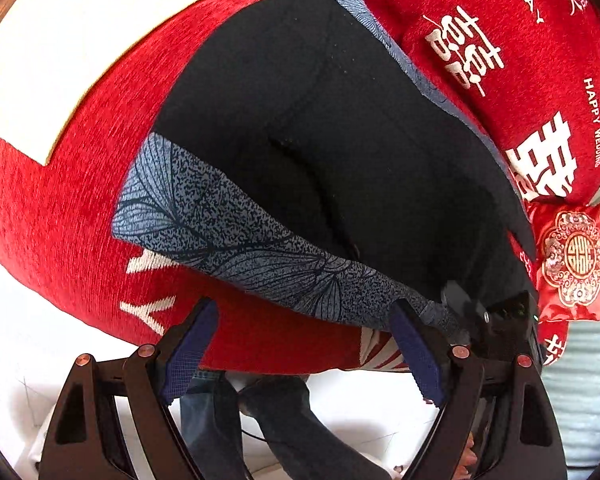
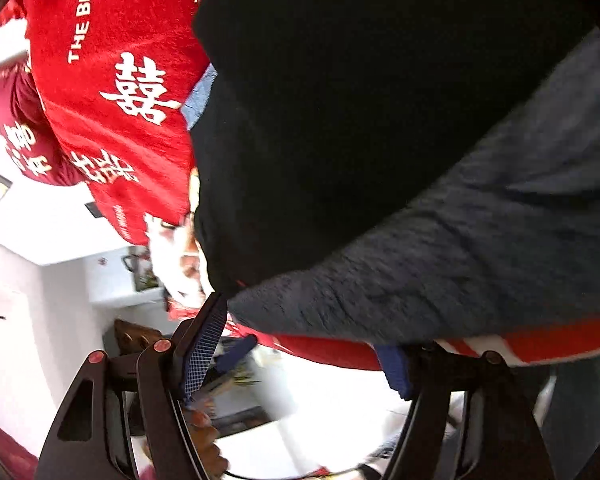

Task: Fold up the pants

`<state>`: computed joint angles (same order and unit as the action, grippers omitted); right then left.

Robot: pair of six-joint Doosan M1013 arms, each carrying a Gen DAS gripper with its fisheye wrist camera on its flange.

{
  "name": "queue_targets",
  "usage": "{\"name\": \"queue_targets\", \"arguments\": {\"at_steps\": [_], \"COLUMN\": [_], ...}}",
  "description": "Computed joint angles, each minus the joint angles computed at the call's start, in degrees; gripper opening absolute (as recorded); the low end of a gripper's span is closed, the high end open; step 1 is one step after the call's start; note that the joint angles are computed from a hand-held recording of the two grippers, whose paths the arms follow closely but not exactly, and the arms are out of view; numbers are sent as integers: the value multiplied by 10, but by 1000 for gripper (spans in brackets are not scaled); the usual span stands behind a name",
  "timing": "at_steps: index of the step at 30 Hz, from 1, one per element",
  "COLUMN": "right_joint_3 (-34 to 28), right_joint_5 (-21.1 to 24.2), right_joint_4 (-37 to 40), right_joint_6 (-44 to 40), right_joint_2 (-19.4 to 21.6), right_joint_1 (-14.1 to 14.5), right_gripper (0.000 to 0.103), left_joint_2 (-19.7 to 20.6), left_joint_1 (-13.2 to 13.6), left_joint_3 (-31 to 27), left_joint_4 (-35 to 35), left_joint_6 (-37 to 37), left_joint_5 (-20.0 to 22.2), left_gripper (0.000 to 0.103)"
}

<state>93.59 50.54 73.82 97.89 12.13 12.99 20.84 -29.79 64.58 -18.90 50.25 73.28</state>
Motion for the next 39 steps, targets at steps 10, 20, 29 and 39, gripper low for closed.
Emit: {"name": "queue_targets", "arguments": {"at_steps": [10,20,29,39], "right_joint_3": [-11,-31,74,102], "right_joint_5": [30,90,11,-83], "right_joint_4": [50,-16,-54,-28], "right_joint_6": [-45,-39,34,96], "right_joint_2": [-6,0,-71,-104], "right_joint_1": [0,-11,-62,-76], "right_gripper": [8,12,51,6], "left_joint_2": [-12,21,49,60], "left_joint_1": [13,14,16,14], "left_joint_3": [34,-3,-56,-81], "left_joint_4": [-90,-49,-54,-38], "left_joint_6": [-39,-51,20,35], "left_joint_5": [-76,-108,-41,4], "left_gripper": [89,31,31,27]}}
